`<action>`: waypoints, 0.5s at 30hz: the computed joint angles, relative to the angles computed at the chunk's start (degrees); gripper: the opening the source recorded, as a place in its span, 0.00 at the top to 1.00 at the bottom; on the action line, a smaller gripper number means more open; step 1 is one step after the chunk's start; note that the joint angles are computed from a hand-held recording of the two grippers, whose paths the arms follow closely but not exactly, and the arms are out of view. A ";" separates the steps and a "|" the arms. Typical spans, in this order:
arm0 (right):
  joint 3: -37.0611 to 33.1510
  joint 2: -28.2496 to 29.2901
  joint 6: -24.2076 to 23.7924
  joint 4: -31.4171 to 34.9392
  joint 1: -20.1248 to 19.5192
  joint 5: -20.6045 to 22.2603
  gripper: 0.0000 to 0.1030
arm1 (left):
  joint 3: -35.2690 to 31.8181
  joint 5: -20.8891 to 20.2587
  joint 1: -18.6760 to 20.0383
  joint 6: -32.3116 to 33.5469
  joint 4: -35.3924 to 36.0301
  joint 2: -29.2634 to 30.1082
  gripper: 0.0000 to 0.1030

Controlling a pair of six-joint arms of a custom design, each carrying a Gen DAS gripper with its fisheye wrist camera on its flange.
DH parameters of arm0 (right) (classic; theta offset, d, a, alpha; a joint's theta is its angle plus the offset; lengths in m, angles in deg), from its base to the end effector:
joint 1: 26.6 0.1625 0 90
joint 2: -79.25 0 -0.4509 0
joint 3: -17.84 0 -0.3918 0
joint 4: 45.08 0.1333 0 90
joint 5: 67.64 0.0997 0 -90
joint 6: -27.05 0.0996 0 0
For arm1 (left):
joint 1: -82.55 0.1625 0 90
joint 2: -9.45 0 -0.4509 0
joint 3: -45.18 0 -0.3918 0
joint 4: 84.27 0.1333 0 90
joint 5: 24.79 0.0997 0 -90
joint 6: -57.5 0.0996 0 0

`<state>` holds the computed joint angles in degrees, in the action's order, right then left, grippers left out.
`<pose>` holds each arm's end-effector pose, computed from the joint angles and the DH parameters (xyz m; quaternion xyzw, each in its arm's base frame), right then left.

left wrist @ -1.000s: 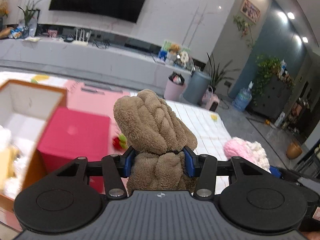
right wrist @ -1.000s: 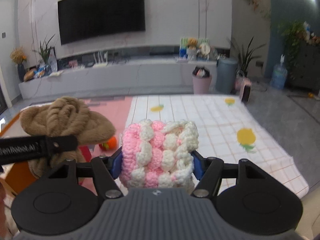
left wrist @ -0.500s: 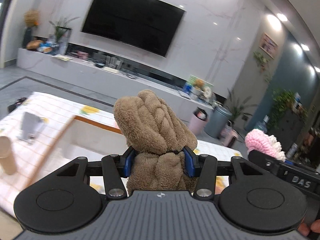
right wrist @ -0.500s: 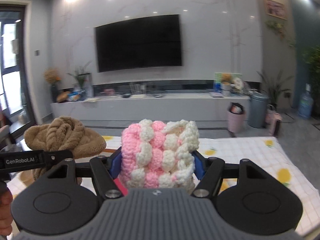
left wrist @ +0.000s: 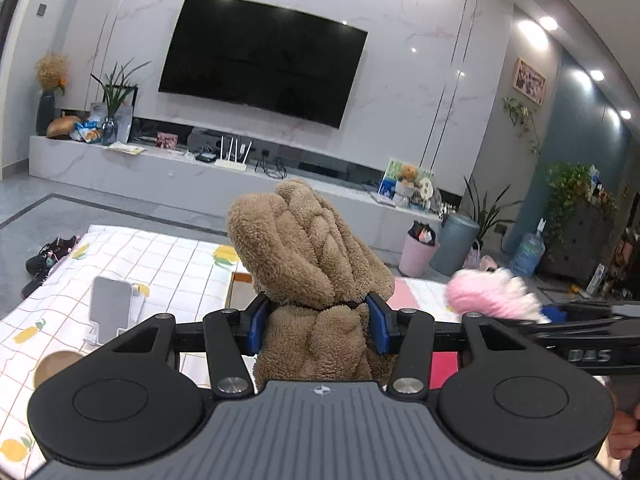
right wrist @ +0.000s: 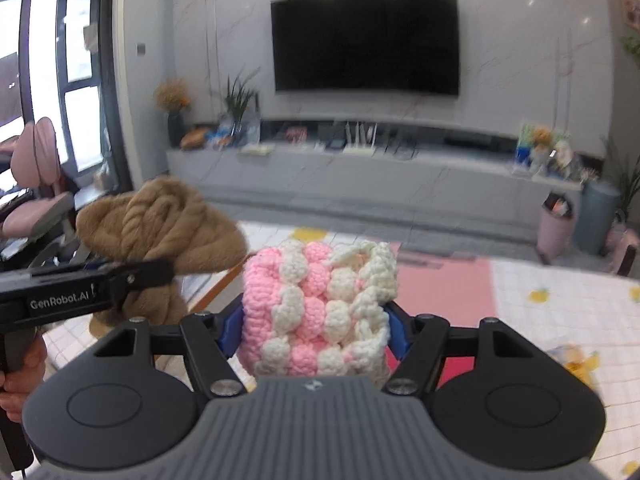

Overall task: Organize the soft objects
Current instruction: 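Carry the knitted item and brown plush toy over the orange box, then lower the knitted item into the orange box and open the right gripper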

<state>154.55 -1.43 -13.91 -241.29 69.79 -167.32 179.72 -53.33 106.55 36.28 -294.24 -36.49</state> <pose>0.1638 -0.4155 0.2962 0.3296 -0.8408 0.3807 0.1985 -0.3058 -0.3778 0.1061 0.1875 0.8178 -0.5076 0.1959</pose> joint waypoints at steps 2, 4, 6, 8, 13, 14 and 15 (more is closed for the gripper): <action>-2.03 4.09 2.56 0.03 0.31 -2.12 0.35 | -0.26 0.55 0.96 -1.48 1.85 0.54 0.45; -4.55 7.84 4.08 0.63 0.36 -3.67 0.35 | -0.11 1.51 1.51 -5.19 5.39 0.56 0.45; -7.14 11.27 4.71 0.95 0.34 -4.54 0.35 | 0.50 1.19 2.24 -7.99 7.61 -0.15 0.45; -10.11 14.99 4.84 1.56 0.94 -6.47 0.35 | 1.33 1.08 2.64 -11.83 11.57 -1.63 0.45; -15.46 22.99 -1.94 0.44 1.82 -12.50 0.35 | 3.65 4.22 2.19 -18.98 19.60 -5.16 0.45; -15.87 23.96 -3.03 0.15 1.50 -12.74 0.35 | 4.19 3.61 2.39 -19.68 19.40 -5.92 0.45; -16.13 24.80 -4.10 -0.21 1.33 -12.97 0.35 | 4.43 3.09 2.59 -19.69 18.79 -6.31 0.45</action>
